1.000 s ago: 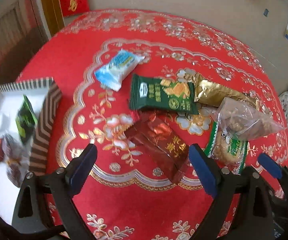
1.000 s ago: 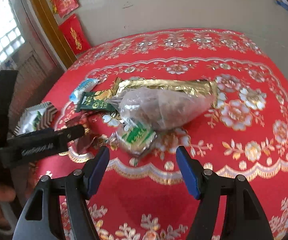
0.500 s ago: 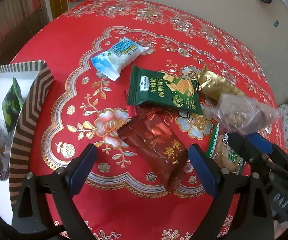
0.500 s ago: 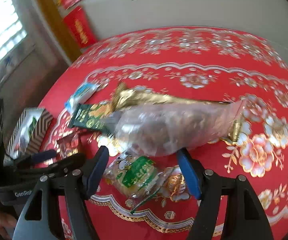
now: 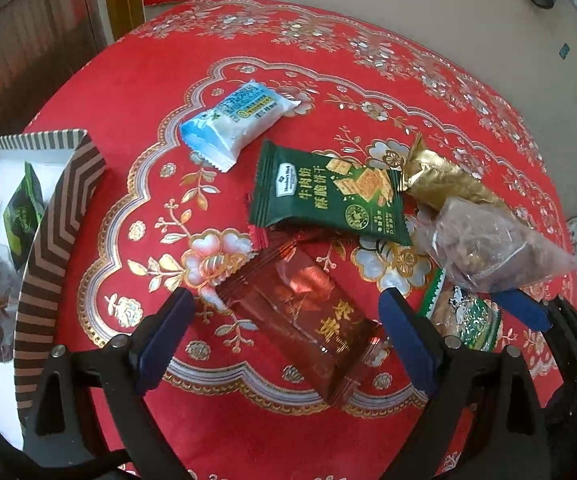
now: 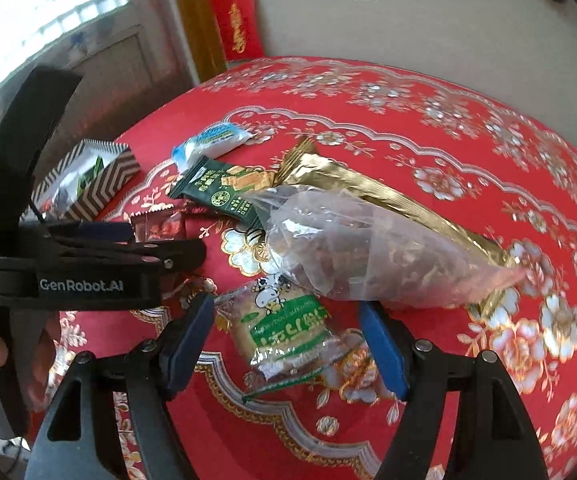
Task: Organize snacks
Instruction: 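Grasp the dark red packet with the left tool while the right tool grasps the cookie bag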
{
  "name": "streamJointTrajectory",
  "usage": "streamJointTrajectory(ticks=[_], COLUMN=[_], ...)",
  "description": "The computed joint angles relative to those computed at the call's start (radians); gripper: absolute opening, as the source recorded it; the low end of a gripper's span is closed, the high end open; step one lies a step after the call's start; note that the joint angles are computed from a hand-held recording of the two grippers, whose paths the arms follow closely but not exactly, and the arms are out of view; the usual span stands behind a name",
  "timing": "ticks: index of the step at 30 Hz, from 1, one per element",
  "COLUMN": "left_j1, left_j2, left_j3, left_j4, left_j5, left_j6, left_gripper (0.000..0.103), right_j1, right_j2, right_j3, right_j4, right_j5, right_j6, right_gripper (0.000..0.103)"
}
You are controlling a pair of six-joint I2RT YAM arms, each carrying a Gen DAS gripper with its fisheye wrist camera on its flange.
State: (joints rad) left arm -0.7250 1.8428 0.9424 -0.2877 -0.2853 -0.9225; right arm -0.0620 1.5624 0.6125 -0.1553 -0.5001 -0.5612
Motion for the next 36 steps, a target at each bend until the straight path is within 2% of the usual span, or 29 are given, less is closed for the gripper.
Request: streamJointTrajectory(ticks=[7, 8, 10, 12, 13, 15, 16, 18, 21, 27, 30, 36], left_j1=[-0.015, -0.022, -0.032, -0.041, -0.048, -0.055, -0.055, -0.047, -0.028, -0.028, -0.051, -0.097], left_j2=[0.007, 0.003, 0.005, 0.004, 0.003, -0.011, -0.016, -0.042, -0.087, -0.174, -0.224, -0.329], left_j3=[0.007, -0.001, -0.003, -0.006, -0.009, -0.023, -0.027, -0.053, -0.107, -0.218, -0.266, -0.343], left_j4=[-0.011, -0.004, -0.003, -0.002, -0.002, 0.001, -0.002, 0.009, 0.046, 0.11, 0.119, 0.112], left_j5=[-0.015, -0.02, -0.03, -0.038, -0.05, -0.071, -0.074, -0.06, -0.033, -0.001, -0.025, -0.055], left_j6=[-0.011, -0.012, -0.008, 0.0, 0.0, 0.011, 0.012, 0.025, 0.038, 0.039, 0.029, 0.01], left_gripper=[0.094, 0.094, 0.093, 0.091, 0.088, 0.072, 0.067, 0.048, 0.033, 0.031, 0.031, 0.031], right_j1=[0.045, 0.043, 0.049, 0.062, 0.062, 0.053, 0.049, 0.036, -0.001, -0.069, -0.09, -0.074], right_j2=[0.01, 0.0, -0.018, -0.066, -0.081, -0.117, -0.131, -0.164, -0.209, -0.344, -0.4, -0.535], right_j3=[-0.036, -0.046, -0.062, -0.104, -0.114, -0.143, -0.158, -0.19, -0.226, -0.301, -0.327, -0.383], right_j4=[0.07, 0.069, 0.058, 0.075, 0.068, 0.064, 0.069, 0.077, 0.066, 0.019, -0.014, -0.053], right_j5=[0.073, 0.074, 0.088, 0.122, 0.123, 0.12, 0.12, 0.12, 0.092, 0.022, -0.013, -0.018], right_j6=[-0.034, -0.033, -0.028, -0.004, 0.008, 0.031, 0.037, 0.053, 0.068, 0.095, 0.101, 0.142], right_gripper=[0.073, 0.071, 0.05, 0.049, 0.049, 0.049, 0.049, 0.049, 0.049, 0.049, 0.049, 0.049])
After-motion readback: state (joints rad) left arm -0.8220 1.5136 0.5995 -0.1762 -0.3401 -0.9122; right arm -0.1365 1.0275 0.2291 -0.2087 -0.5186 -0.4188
